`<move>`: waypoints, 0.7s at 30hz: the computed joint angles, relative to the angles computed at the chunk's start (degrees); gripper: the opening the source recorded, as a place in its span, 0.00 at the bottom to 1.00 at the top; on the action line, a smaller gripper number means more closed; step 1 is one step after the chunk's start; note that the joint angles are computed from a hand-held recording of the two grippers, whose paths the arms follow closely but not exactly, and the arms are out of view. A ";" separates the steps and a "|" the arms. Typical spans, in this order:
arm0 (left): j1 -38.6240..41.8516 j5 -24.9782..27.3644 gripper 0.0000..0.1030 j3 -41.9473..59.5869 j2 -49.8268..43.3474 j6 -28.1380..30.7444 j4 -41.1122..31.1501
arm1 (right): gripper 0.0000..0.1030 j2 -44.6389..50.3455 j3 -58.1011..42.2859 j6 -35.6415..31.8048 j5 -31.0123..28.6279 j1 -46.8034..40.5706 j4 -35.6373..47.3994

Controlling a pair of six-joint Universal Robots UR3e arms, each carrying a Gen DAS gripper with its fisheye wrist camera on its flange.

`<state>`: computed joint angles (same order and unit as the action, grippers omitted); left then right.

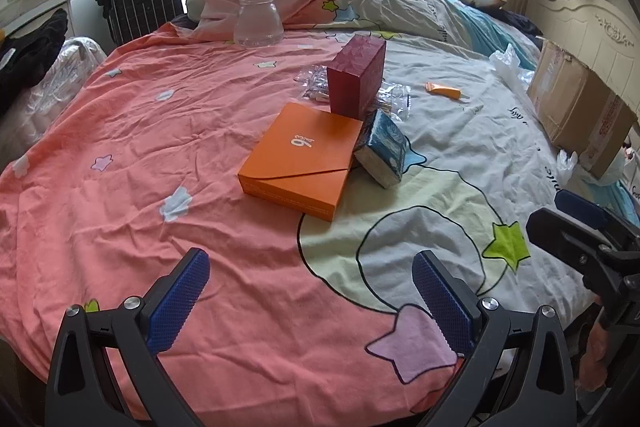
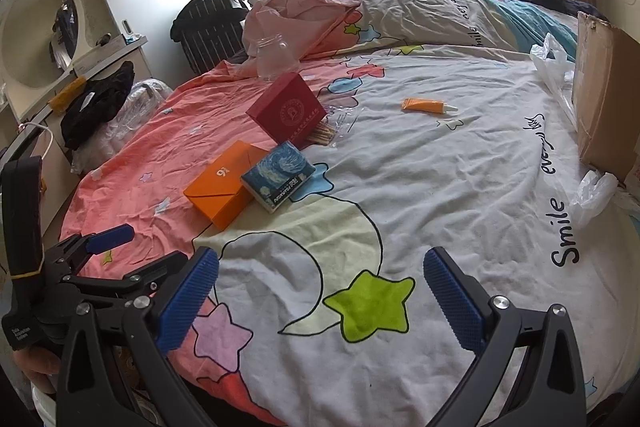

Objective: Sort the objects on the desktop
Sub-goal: 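Move both tools toward the orange box and the blue tissue pack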

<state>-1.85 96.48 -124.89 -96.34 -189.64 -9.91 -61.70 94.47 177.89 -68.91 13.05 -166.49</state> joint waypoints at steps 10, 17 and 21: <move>1.93 -0.82 1.00 3.39 -4.83 4.70 0.66 | 1.00 4.60 -6.08 -0.44 -2.93 2.27 1.49; 4.08 -2.32 1.00 5.33 -7.07 5.32 -1.52 | 0.98 7.78 -10.40 -1.49 -1.39 2.47 4.07; 3.27 0.15 1.00 6.08 -8.86 6.83 -0.59 | 0.95 9.79 -13.36 -1.72 -1.34 2.79 5.48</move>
<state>1.42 96.63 -118.82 -105.20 -182.81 -10.51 -51.91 81.11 176.17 -70.26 15.83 -161.01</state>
